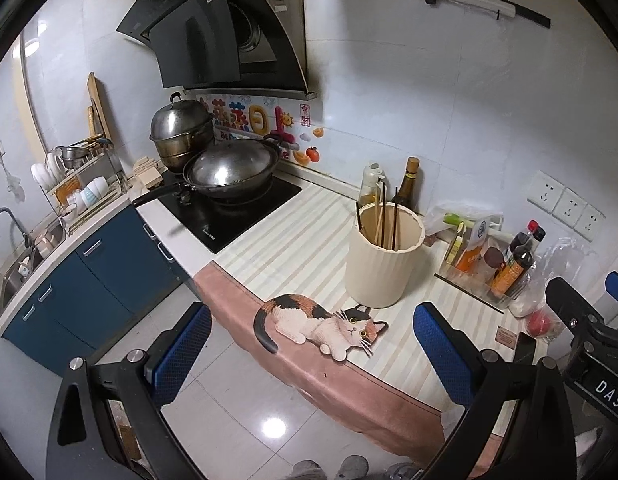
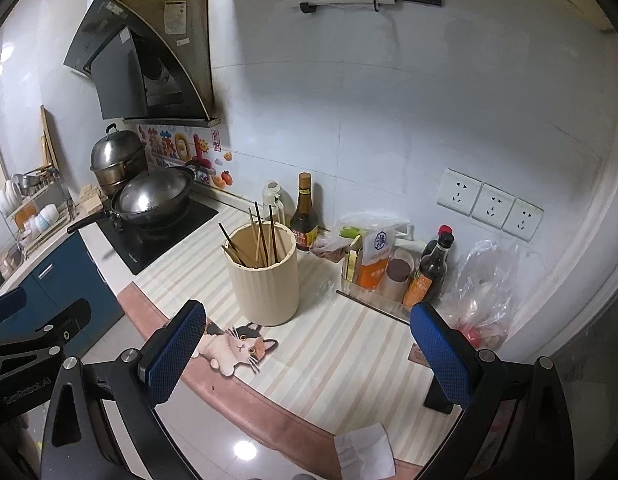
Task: Organize utensils
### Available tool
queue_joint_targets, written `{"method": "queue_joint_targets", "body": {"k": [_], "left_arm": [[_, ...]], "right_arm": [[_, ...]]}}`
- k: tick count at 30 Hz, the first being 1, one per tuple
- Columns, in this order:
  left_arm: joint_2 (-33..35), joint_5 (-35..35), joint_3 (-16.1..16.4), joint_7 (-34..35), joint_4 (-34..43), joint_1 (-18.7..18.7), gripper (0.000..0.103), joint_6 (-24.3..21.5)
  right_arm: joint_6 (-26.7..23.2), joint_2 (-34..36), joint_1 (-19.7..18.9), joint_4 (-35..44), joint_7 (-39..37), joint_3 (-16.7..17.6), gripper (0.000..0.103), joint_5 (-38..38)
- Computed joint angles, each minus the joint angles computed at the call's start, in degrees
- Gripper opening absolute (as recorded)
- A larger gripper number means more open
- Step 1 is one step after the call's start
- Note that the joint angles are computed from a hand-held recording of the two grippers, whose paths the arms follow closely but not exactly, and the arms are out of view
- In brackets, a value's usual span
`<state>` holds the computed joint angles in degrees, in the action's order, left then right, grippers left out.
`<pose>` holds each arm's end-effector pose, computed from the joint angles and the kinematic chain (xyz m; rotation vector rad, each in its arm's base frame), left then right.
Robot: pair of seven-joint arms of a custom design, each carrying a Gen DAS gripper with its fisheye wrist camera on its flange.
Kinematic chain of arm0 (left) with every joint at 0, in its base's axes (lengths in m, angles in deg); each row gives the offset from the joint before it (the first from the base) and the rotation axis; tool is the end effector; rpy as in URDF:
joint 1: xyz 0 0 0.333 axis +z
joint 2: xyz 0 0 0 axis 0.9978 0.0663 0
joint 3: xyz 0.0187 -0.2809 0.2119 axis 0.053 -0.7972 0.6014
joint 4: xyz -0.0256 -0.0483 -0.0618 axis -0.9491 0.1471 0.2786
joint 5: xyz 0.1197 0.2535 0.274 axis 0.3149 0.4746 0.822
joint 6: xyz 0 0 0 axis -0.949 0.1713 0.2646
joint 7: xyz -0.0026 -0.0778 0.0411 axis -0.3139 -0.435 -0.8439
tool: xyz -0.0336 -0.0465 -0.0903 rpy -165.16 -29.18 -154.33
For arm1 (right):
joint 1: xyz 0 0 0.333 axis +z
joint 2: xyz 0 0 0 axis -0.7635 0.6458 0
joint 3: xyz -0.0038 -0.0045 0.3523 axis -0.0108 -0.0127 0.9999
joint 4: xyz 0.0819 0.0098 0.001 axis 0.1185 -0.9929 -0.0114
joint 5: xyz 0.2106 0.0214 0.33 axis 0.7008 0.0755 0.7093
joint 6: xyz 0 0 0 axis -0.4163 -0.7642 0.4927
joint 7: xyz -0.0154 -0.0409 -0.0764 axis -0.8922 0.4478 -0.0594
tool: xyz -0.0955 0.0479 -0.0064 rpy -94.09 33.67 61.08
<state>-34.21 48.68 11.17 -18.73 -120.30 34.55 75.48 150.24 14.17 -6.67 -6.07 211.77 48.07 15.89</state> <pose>0.3809 -0.4238 0.8715 -1.9707 1.4949 -0.5194 0.4424 0.4096 0.8673 -1.8711 1.6412 -0.6893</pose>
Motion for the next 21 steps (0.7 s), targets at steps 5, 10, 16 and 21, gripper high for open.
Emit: {"method": "queue_joint_targets", "body": {"k": [5, 10, 16, 21], "left_arm": [[0.3, 0.1, -0.2, 0.4, 0.1, 0.5, 0.103, 0.0], [3.2, 0.3, 1.7, 2.3, 4.8, -1.0, 0.103, -1.8], [3.9, -0.7, 3.8, 2.4, 5.8, -2.2, 0.103, -2.3], [3.8, -0.8, 4.1, 2.3, 5.5, -2.3, 0.103, -2.2]], "right_arm": [[-0.6, 1.6, -0.2, 1.9, -1.3, -0.4, 0.103, 1.1], [-1.1, 2.3, 0.2, 2.7, -1.5, -1.0, 0.103, 1.9], [-1.2, 2.5, 0.3, 3.1, -1.6, -1.3, 0.103, 2.3], [-0.3, 1.5, -0.1, 0.7, -1.2, -1.2, 0.103, 2.9]]}}
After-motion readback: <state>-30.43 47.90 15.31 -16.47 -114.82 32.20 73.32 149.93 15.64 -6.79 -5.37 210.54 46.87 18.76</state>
